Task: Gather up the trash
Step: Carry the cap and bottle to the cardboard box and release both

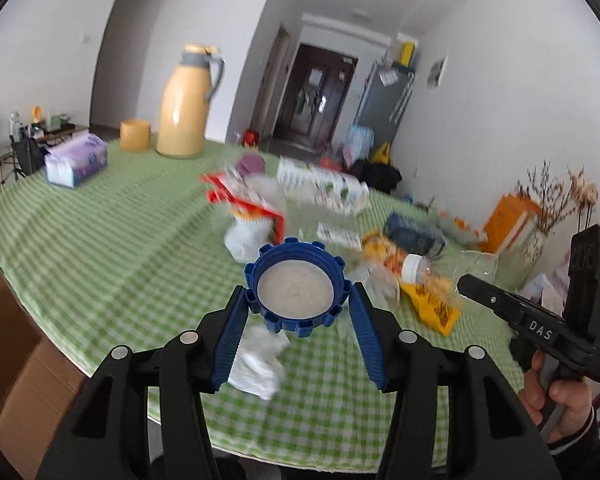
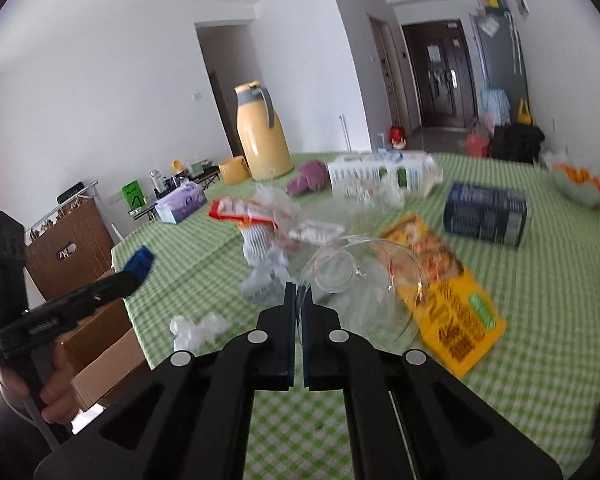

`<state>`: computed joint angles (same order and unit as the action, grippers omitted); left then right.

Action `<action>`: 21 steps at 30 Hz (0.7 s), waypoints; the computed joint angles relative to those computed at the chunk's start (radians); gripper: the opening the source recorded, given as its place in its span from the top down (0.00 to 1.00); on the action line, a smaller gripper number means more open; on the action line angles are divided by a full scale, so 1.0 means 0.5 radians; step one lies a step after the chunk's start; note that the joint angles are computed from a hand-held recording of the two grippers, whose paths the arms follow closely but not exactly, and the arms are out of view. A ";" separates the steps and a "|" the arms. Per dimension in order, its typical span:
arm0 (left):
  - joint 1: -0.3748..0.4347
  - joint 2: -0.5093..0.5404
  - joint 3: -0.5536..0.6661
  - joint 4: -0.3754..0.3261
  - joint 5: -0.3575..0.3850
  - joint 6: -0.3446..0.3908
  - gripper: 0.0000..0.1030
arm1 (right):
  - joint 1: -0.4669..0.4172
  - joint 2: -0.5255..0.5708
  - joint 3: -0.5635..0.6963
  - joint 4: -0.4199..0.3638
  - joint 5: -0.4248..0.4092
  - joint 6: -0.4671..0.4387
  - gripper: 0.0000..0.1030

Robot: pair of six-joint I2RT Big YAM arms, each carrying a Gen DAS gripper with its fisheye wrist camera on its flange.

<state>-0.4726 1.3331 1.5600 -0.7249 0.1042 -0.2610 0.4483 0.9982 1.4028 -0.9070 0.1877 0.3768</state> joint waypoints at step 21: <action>1.221 -0.521 -0.405 -0.342 -0.394 -0.229 0.52 | 0.617 1.646 1.791 -0.314 -0.725 -0.357 0.98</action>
